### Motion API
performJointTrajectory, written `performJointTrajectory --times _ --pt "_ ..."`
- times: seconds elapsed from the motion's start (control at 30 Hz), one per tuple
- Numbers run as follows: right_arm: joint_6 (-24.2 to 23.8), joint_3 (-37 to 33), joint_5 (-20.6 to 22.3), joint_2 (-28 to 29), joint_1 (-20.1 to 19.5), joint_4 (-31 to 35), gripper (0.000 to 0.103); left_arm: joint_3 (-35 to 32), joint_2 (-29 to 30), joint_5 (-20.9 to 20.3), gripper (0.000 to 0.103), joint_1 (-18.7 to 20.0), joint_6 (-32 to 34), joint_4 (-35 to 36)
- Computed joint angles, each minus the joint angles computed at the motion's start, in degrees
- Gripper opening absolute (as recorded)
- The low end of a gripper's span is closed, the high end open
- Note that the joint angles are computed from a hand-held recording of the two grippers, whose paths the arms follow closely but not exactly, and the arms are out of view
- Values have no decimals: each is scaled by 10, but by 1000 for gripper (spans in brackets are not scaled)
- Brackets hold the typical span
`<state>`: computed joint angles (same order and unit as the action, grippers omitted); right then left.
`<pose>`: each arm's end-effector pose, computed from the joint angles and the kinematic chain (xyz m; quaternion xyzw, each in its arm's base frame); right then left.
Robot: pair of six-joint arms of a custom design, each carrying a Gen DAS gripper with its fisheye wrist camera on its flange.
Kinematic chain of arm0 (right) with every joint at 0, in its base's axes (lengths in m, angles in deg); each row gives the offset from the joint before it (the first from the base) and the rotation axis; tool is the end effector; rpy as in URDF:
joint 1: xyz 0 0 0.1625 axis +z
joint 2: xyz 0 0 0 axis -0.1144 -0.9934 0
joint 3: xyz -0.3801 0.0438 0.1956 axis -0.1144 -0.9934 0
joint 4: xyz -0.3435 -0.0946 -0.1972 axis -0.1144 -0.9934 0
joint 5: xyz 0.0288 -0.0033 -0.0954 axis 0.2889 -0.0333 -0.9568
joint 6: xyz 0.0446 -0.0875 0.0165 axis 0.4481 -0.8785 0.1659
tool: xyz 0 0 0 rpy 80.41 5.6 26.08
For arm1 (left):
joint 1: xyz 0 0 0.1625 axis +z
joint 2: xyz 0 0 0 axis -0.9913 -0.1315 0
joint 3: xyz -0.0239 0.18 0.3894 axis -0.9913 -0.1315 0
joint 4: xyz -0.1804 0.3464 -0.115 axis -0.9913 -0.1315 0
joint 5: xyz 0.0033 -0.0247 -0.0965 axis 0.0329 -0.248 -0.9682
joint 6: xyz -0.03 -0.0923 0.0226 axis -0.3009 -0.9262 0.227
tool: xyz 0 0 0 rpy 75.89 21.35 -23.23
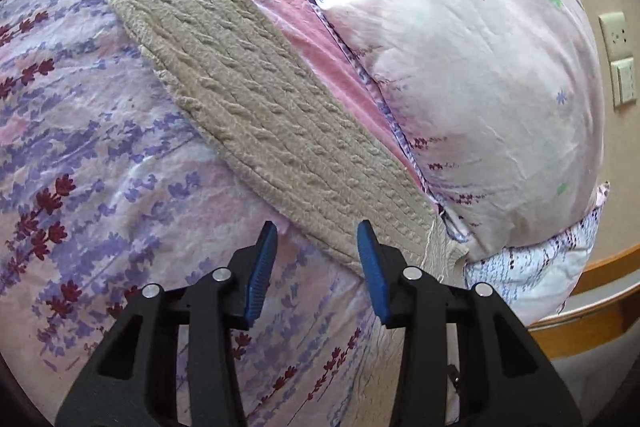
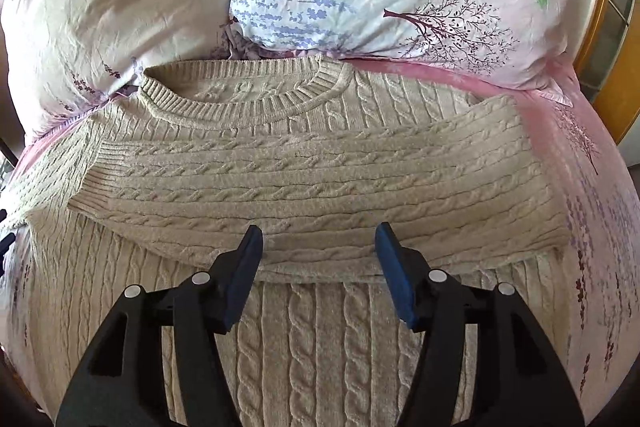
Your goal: Fold small clothes
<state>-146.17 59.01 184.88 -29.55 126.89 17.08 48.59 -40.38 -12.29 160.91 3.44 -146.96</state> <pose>0.2222 -0.2871 0.0982 0.0047 -0.8502 0.3684 0.3760 0.0778 -0.3936 0.3863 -0.1410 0.9399 -0.3108 0.0082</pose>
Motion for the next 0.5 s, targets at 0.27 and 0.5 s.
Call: performJointTrajectory --times 0.27,0.5 --pt "11 14 -33 -18 15 -2 61 1 29 -4 17 28 -66 -82" --pt "3 42 -47 -52 15 -27 62 18 17 3 7 -23 -58 -122"
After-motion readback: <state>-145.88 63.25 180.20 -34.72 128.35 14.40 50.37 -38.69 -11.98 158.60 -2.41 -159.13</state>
